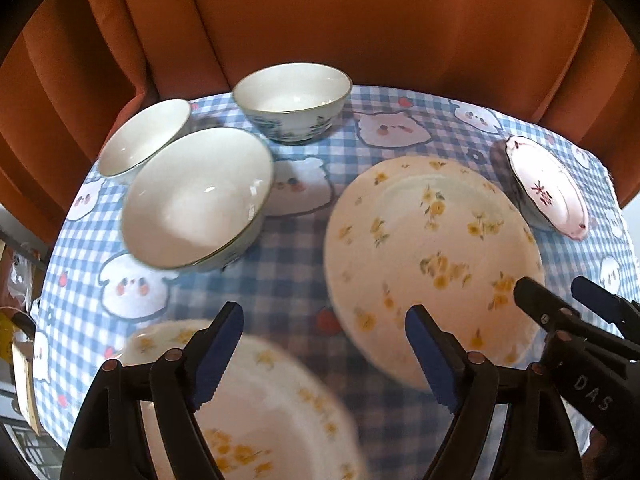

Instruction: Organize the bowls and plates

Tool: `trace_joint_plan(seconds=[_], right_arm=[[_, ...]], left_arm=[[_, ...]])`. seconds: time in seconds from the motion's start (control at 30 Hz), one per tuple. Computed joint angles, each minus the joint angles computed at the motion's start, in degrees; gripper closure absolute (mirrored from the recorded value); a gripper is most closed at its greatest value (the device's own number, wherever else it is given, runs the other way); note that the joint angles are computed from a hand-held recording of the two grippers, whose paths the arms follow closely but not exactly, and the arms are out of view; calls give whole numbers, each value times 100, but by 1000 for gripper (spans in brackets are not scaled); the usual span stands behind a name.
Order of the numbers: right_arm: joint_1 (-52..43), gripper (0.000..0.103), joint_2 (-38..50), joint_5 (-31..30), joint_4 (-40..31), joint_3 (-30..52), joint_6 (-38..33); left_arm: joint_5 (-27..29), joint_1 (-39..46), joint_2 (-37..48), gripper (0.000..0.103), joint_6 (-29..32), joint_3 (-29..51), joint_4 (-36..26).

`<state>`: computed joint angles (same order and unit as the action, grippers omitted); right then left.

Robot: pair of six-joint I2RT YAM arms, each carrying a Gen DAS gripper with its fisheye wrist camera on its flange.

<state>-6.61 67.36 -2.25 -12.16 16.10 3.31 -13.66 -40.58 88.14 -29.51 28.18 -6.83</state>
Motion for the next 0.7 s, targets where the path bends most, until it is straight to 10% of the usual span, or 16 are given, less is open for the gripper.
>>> trace_joint_plan(seconds=[0.4,0.7], right_arm=[[-811,26,2542,-691,1432,932,-748],[-796,48,3434,-591,1792,1262,-815]], left_arm=[[-38,7,1939,31,-453,1176,414],[-211,-156,2444,37,-435,1504,444]])
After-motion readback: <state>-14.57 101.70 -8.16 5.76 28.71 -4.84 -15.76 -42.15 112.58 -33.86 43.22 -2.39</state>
